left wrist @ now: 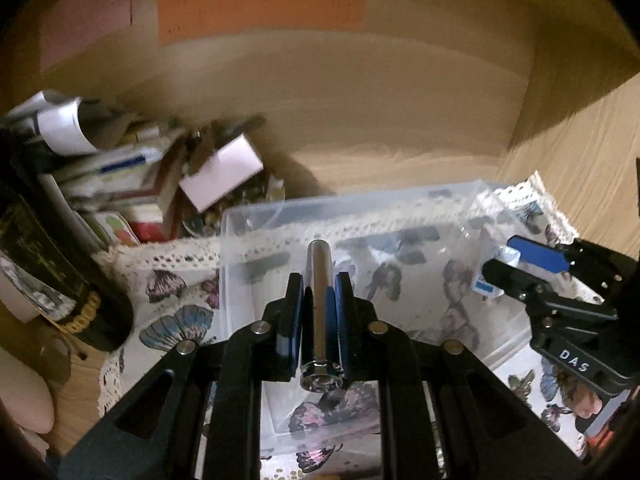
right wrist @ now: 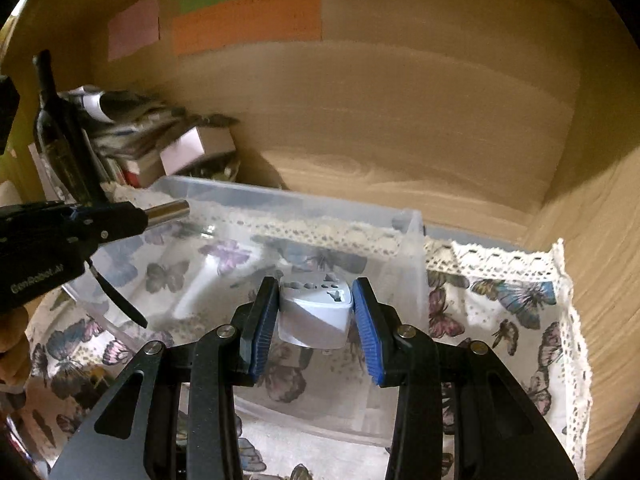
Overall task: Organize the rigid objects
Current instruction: 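Carry the tube with the left gripper while the right gripper drops the adapter into the clear box, then release the tube into the box, then grasp the white handheld device with the left gripper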
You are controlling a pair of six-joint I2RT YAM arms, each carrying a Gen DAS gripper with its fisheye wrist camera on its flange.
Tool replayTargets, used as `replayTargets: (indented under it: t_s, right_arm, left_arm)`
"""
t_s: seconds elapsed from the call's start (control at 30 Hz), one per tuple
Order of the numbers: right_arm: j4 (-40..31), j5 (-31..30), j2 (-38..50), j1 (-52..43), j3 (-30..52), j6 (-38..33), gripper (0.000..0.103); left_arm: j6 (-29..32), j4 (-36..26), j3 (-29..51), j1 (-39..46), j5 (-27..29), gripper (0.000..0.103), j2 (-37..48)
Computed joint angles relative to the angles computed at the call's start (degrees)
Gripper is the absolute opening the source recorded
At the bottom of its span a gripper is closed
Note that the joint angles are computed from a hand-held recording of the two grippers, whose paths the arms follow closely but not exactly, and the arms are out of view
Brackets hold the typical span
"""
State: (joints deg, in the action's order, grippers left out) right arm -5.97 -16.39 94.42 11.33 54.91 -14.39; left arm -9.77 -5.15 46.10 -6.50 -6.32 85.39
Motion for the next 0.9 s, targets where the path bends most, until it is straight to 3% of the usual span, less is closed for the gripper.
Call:
replayTargets:
  t_s: [0.43, 0.53, 0.6, 0.73, 0.9]
  right_arm:
    - [-1.1, 1.8, 1.4, 1.2, 0.9, -0.5, 0.036]
    - [-1.2, 1.8, 0.1, 1.2, 0.5, -0.5, 0.048]
    - [-0.8, 1.5, -1.3, 1.1, -0.3, -0.2, 0.053]
    - [-0.6, 0.9, -5.2, 0.7, -1.9, 0.1, 0.058]
    - [-1.3, -1.5, -11.8, -1.5, -4.5, 0.0, 0.071]
  left_arm:
    - [1.1, 0.1, -1.7, -2.4, -1.8, 0.015, -1.1]
    - [1.2, -0.7, -2.3, -3.1, -2.6, 0.017, -3.3]
    - [1.0, -1.5, -2.9, -3.3, -2.9, 0.024, -5.3]
    - [0.0, -4.3, -3.6, -3.2, -3.4, 0.050, -9.6]
    - [-0.8, -8.0, -5.8, -4.2, -6.0, 0.075, -17.7]
